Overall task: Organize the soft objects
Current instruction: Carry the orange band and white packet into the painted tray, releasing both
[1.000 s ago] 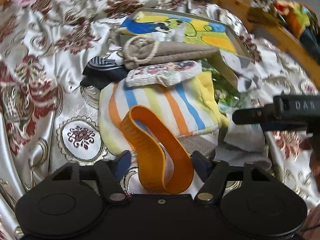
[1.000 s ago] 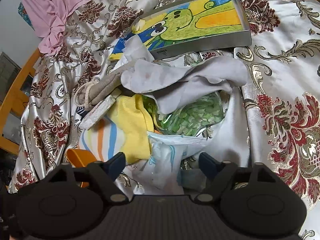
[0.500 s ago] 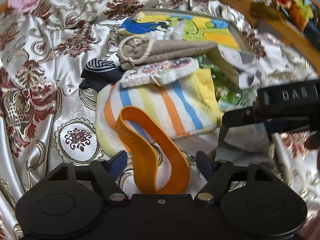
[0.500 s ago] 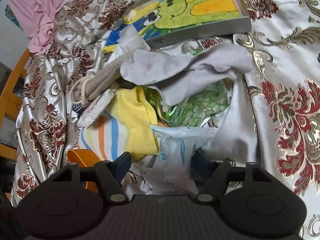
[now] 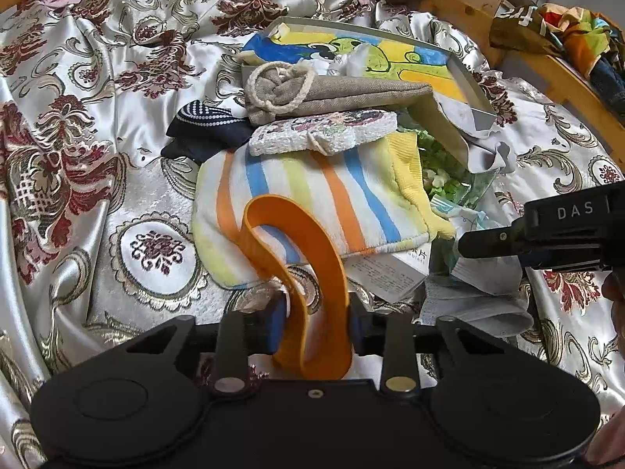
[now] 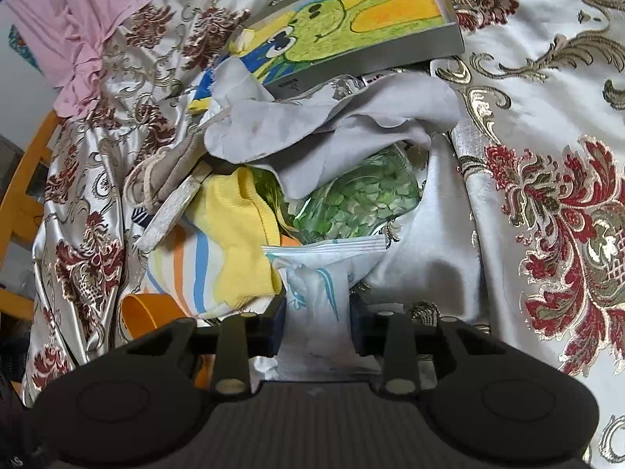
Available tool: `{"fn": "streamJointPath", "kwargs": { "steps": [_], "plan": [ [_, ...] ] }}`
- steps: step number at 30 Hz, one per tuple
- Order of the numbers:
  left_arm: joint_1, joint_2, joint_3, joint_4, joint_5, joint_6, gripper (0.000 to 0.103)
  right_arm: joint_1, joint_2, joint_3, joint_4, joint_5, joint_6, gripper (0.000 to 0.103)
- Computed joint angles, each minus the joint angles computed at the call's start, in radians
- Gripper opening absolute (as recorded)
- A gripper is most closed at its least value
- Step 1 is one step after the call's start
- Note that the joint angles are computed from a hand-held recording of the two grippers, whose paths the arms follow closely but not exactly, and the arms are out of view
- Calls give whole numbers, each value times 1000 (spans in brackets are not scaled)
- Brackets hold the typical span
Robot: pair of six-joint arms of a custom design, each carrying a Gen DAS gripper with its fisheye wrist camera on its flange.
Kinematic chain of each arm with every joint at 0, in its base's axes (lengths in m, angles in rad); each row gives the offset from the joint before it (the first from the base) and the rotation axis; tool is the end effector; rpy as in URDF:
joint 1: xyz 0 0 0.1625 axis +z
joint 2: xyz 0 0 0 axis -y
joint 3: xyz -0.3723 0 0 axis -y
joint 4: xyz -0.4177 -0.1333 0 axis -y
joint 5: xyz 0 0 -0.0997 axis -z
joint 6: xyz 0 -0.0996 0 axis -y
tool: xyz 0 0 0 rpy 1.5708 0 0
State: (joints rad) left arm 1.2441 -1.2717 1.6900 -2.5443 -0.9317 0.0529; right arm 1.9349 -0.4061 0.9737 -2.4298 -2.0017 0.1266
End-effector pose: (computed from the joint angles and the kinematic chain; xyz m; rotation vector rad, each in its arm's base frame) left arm -0.0159 -0.6474 0.3332 0.2371 2.4679 -0.8083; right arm 0.3762 -0.7296 0.0270 0.2377 -2.7362 0.5367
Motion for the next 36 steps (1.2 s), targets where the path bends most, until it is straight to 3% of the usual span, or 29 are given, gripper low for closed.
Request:
{"fn": "streamJointPath", "kwargs": {
  "steps": [2, 6, 13, 20, 30, 33, 36],
  "plan": [
    [-5, -9, 11, -6, -6, 6, 20, -1, -11, 18, -29, 15, -11, 34],
    [-11, -17, 39, -44, -7, 66, 14, -5, -33, 51, -68, 43, -15, 33],
    [-2, -50, 76, -107, -70, 42, 12, -21, -125, 212, -262, 165, -34, 33],
    [-26, -118, 188, -288, -153, 88, 12, -22, -197, 360, -512, 268, -97, 34],
    [-158, -217, 320, -384, -110, 148, 12, -23, -294, 596, -839, 311, -163, 34],
    [-199, -238, 340, -402, -85, 164, 12, -31, -314, 633, -883, 286, -158, 34],
    [-220, -236, 339, -405, -51, 165, 12, -42, -311, 634, -918, 323, -151, 34]
  ]
}}
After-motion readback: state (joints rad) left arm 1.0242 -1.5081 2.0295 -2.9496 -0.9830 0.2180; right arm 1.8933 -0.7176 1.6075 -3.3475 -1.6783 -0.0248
